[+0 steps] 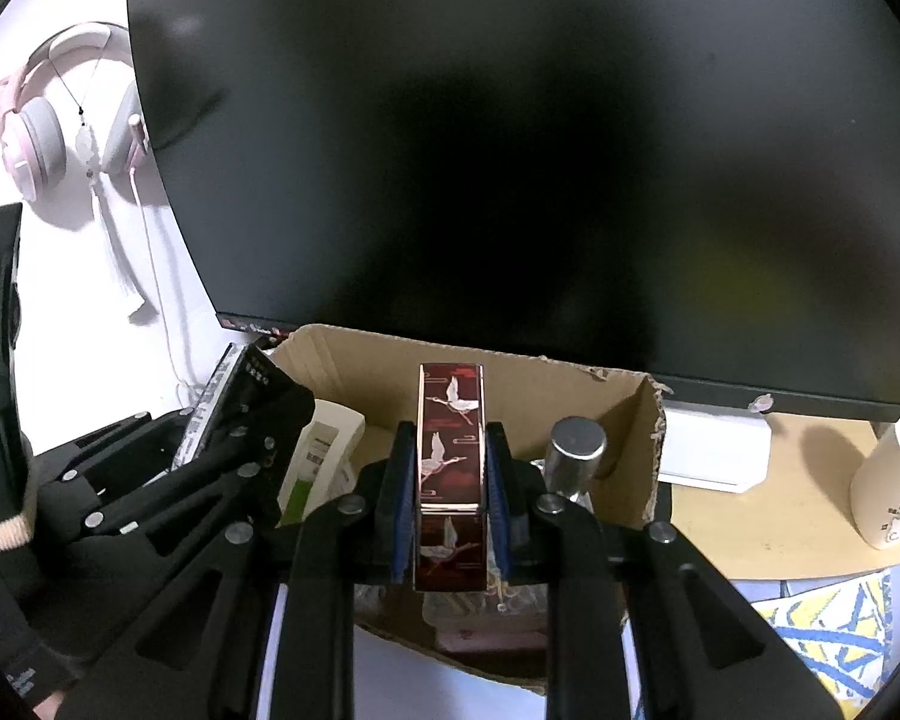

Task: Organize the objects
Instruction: 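Lower both packs into the box and open the left and right tools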

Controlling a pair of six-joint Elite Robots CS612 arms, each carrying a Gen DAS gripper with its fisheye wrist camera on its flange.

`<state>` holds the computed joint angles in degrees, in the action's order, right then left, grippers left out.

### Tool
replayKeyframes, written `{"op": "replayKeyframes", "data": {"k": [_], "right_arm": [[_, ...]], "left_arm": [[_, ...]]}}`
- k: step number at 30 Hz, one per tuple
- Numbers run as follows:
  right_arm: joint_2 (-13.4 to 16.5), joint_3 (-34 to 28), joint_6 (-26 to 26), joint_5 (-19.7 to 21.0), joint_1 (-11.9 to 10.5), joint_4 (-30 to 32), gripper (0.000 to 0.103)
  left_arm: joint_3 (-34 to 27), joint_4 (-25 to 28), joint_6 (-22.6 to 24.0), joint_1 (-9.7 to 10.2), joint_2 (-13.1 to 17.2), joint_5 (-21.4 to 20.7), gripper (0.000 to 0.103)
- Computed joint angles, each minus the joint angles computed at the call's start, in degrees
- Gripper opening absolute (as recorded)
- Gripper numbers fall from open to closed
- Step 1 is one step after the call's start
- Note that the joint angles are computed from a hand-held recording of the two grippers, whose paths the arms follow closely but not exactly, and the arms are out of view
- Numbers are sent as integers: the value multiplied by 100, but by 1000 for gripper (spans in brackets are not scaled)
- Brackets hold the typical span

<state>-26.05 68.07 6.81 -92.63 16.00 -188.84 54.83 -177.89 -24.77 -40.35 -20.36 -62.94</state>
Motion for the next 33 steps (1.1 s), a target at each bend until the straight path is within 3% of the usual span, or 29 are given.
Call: {"op": "replayKeyframes", "data": {"k": [9, 15, 18, 22, 24, 28, 30, 33], "right_arm": [[0, 0, -180, -20, 10, 111, 23], [16, -34, -315, -109, 39, 174, 23], [5, 4, -326, -105, 38, 58, 24], [-77, 148, -388, -110, 25, -62, 26], [-116, 202, -405, -158, 25, -59, 37], [-200, 292, -310, -108, 3, 32, 47], [-216, 315, -310, -139, 13, 2, 54], [-264, 400, -378, -70, 11, -83, 62]], "left_arm": [[54, -99, -47, 13, -25, -113, 20], [141, -106, -139, 20, -89, -124, 28], [206, -175, -150, 31, -128, -153, 41], [282, -241, -127, 10, -170, 134, 67], [331, -248, -119, 2, -205, 249, 74], [450, -286, 49, -33, -293, 539, 99], [483, -367, 160, -71, -314, 795, 103], [577, -417, 205, -83, -383, 852, 103]]}}
